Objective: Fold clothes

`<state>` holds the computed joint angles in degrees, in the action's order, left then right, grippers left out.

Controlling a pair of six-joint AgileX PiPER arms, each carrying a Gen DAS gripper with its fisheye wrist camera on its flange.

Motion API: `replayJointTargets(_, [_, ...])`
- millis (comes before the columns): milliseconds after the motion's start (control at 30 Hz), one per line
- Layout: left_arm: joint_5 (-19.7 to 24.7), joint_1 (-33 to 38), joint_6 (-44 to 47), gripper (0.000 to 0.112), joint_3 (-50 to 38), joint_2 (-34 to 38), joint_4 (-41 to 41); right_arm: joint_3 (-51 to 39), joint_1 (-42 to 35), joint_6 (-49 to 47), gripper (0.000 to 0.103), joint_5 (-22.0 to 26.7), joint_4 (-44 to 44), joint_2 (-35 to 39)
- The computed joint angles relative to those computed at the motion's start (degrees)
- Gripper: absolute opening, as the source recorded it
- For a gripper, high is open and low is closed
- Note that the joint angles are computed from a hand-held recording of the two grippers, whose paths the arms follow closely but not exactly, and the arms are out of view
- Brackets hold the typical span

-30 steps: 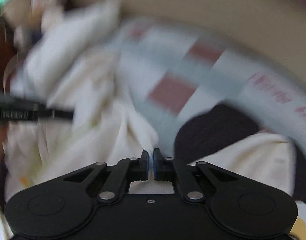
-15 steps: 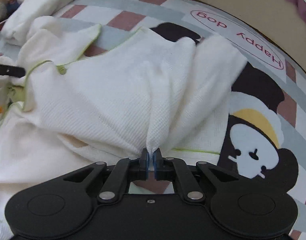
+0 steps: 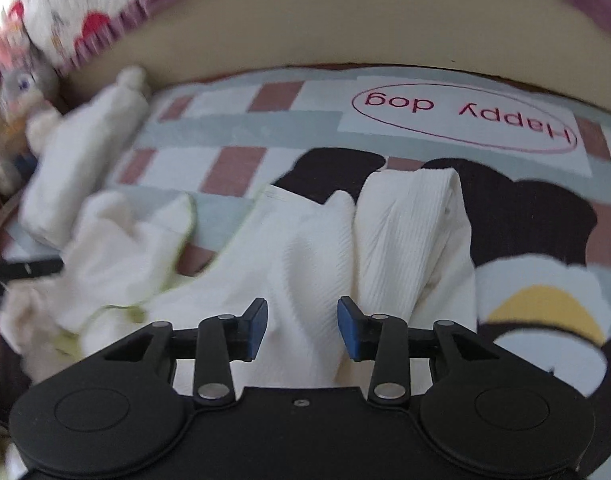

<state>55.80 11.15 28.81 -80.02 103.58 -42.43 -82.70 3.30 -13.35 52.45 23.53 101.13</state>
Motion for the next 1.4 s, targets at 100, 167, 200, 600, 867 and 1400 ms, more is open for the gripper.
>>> replayJointTargets(100, [1.9,-1.5,-3.2,0.053,-4.7,4.9,2.0,0.0,1.6,-4.4,0.044,-1.0,1.5,2.1])
replayJointTargets(167, [1.2,-1.9,-0.5,0.044,-4.3,6.3,-0.6,1.6,3.5,-9.8,0.019,-3.0,2.1,1.8])
replayJointTargets(200, [1.0,-2.1,1.0,0.006,-4.2,7.1,-1.9,2.4,4.4,-12.3,0.013,-4.1,1.7,1.4])
replayJointTargets(600, [-14.6,-6.6,15.5,0.006,-10.9,-2.1,-7.6,-3.5,5.6,-15.9,0.003,-12.3,-4.9,-7.8])
replayJointTargets(867, [-18.3,-12.7,-14.7,0.065,-31.4,9.9,22.9,-18.0,6.0,3.8,0.057,-30.5,-22.2,2.8])
replayJointTargets(1400, [-10.0,-21.2,-7.8,0.064,-6.6,1.7,16.3,0.3,-2.2,-4.8,0.056,-13.6,-8.0,-1.8])
